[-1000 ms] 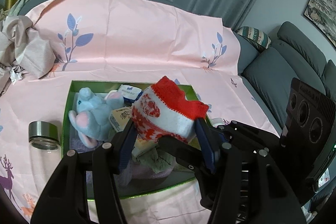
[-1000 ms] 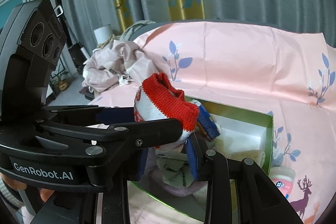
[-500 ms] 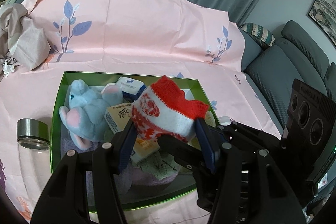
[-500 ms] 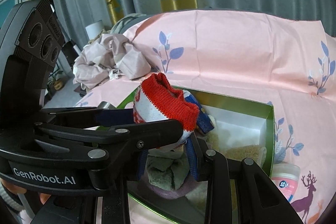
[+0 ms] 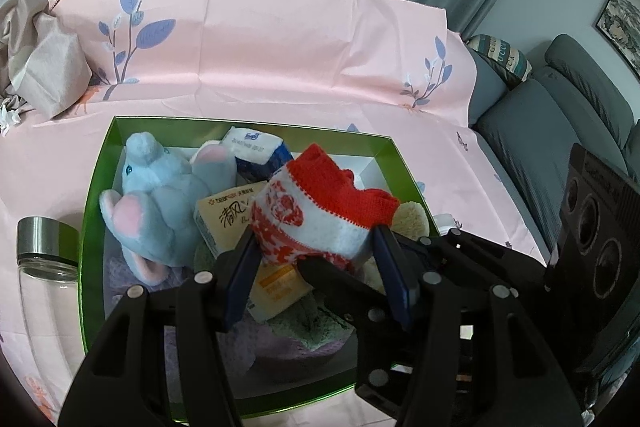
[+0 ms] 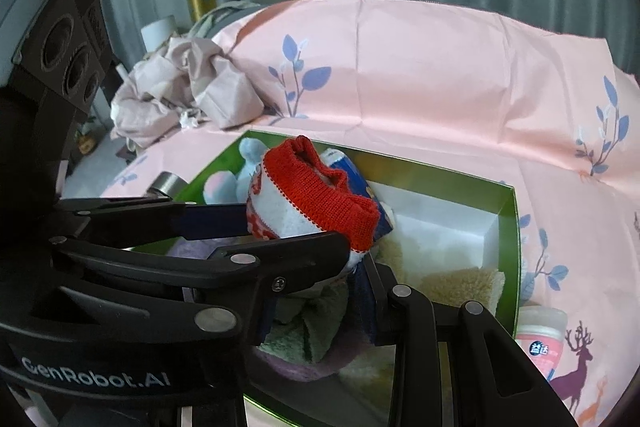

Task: Organize soft objects

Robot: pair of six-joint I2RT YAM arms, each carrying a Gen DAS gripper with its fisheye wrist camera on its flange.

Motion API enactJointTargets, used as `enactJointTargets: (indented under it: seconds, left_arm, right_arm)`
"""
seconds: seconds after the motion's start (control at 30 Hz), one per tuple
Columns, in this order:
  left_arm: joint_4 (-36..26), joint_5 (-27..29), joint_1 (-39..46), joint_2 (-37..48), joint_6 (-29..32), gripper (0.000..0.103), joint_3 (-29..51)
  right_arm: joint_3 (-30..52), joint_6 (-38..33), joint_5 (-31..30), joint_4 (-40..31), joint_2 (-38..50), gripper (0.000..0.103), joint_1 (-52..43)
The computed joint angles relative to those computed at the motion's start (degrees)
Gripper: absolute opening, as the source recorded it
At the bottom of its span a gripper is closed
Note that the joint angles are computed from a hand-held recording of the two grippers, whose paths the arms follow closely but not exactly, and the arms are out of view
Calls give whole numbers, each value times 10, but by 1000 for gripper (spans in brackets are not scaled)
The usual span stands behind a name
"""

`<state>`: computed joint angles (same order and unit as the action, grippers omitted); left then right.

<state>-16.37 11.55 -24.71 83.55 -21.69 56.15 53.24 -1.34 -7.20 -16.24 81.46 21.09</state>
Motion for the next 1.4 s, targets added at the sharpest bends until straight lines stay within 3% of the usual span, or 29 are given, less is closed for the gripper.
enactJointTargets:
  seconds: [0.13, 0.27, 0.53, 0.67, 1.4]
  left_arm:
    - [-6, -10, -5, 6, 2, 56, 6]
    - [-11, -39, -21, 10, 9, 57, 11]
    - [-24, -76, -32, 4, 11, 70, 9]
    - [-39, -92, -36, -7, 9, 79, 11]
    - [-76, -224, -94, -53, 17, 86, 14]
  right_arm:
    - [5, -2, 14, -8, 5, 37, 3]
    - [12, -1, 32, -22, 9, 49, 8]
    - [25, -8, 62, -56, 2, 52, 18]
    - [26, -1, 69, -64, -6, 62, 17]
    - [5, 16, 76, -100, -61, 62, -26]
